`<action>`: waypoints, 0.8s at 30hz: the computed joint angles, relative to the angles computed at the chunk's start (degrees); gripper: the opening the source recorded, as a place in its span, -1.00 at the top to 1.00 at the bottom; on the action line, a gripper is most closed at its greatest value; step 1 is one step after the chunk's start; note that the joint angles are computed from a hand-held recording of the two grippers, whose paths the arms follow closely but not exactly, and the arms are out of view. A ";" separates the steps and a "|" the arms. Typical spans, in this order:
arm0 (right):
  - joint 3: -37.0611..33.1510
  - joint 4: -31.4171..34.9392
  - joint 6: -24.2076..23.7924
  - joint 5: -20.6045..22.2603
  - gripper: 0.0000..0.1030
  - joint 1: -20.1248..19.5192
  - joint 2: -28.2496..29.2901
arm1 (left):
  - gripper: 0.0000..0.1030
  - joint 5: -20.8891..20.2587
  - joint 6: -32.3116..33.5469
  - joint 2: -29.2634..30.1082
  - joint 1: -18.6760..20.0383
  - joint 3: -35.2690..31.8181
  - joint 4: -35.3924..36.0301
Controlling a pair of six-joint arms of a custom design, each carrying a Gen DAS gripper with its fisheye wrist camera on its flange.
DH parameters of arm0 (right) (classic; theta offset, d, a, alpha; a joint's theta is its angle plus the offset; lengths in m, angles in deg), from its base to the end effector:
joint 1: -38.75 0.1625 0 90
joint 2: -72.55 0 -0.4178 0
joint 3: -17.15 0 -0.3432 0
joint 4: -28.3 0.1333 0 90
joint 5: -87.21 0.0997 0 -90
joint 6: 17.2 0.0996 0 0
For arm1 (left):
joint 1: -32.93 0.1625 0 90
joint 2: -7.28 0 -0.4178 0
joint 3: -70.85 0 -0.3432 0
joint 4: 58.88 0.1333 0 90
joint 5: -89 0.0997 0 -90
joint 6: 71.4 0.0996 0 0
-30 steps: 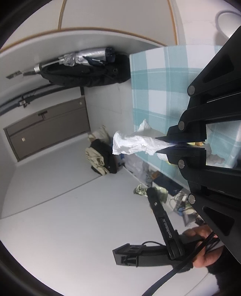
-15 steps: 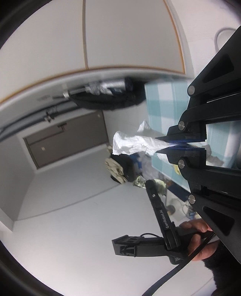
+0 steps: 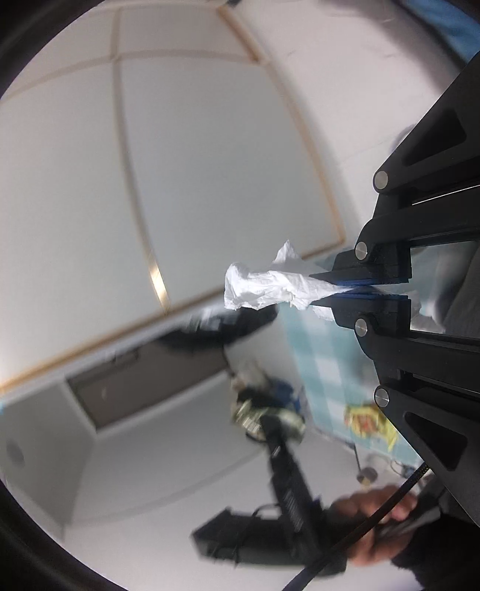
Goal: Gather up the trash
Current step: 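Carry the red-white wrapper strip and tissue in both grippers over the white bin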
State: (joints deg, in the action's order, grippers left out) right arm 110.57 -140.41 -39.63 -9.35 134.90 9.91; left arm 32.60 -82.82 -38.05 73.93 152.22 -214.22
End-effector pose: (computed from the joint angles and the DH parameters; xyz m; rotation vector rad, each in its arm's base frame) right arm 0.1884 -0.6105 0.3656 0.5959 -2.6164 1.1586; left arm -0.4038 -0.6006 0.2341 0.6696 2.6313 -1.0227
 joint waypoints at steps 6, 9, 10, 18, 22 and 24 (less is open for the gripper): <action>-2.71 4.88 6.42 -5.96 0.95 -5.73 1.14 | 0.83 -9.47 -0.56 7.36 2.22 -9.94 8.10; -3.43 6.61 8.83 -6.29 0.95 -8.25 1.72 | 0.83 -13.13 -2.04 10.63 3.59 -13.81 11.91; -3.97 7.42 9.50 -6.29 0.95 -9.25 2.24 | 0.83 -13.95 -2.41 11.47 3.97 -14.78 12.99; -9.28 18.43 11.15 -1.51 0.93 -14.83 6.85 | 0.83 -15.66 -6.80 16.96 6.42 -20.89 20.61; -11.64 22.02 11.75 -1.50 0.93 -16.66 10.47 | 0.83 -16.41 -8.72 19.27 7.84 -23.94 24.74; -13.33 24.19 12.51 -1.83 0.89 -17.63 12.53 | 0.83 -17.18 -9.71 20.52 8.36 -25.74 26.75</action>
State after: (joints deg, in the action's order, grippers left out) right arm 97.24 -116.22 -27.12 -11.18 117.27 22.44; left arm 15.43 -92.52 -17.53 82.29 126.48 -187.47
